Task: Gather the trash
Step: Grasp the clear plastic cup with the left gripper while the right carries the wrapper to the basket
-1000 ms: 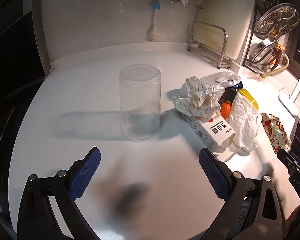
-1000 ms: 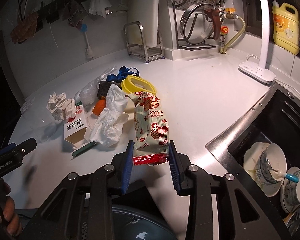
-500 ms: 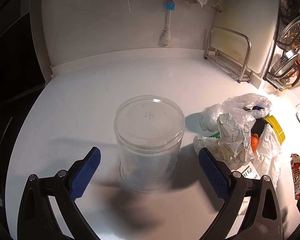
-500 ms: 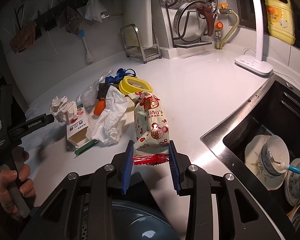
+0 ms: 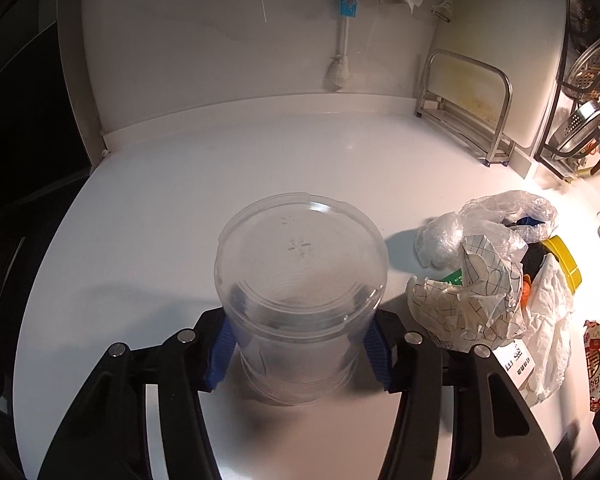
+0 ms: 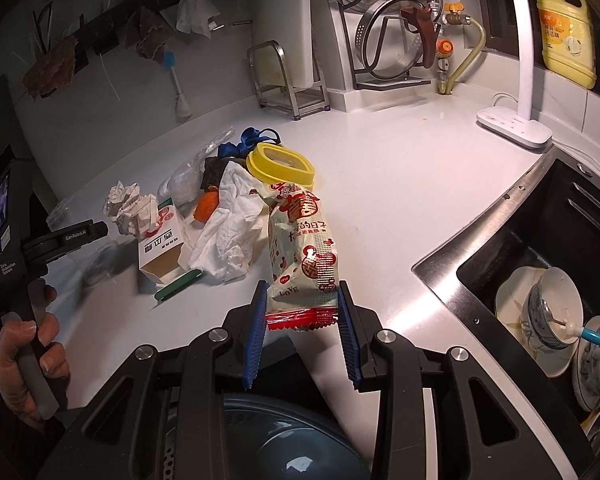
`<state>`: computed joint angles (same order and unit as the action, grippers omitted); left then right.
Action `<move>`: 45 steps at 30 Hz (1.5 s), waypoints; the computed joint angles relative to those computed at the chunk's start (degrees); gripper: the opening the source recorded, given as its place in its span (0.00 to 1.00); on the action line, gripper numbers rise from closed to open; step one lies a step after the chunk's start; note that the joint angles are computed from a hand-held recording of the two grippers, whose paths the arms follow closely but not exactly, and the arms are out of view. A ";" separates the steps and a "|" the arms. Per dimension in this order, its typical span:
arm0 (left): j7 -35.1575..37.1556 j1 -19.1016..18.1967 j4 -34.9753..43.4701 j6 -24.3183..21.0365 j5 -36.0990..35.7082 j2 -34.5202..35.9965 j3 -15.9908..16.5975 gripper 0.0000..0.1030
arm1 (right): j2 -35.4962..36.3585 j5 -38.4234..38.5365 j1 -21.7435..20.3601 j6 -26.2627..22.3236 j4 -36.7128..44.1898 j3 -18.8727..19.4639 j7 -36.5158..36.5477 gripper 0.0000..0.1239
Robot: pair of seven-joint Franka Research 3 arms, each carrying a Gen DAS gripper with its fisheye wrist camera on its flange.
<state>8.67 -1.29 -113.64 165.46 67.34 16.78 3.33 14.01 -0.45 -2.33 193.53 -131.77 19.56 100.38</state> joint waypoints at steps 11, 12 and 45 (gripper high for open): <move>-10.16 2.71 -14.05 0.52 14.86 -13.59 -3.50 0.52 | -6.33 -2.96 2.65 2.23 -7.21 -2.41 4.86 0.26; -10.36 3.19 -15.71 1.01 15.30 -15.05 -4.19 0.52 | -7.29 -3.30 3.39 2.42 -8.29 -3.09 5.46 0.26; -9.11 -0.76 -34.44 5.62 12.57 -25.69 -14.72 0.54 | -23.17 -21.81 27.31 5.10 -34.30 -30.67 18.70 0.26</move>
<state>-0.44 -2.05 -148.08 171.08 79.91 -8.91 -11.39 -9.16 -22.26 24.98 198.62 -166.07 -11.11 119.07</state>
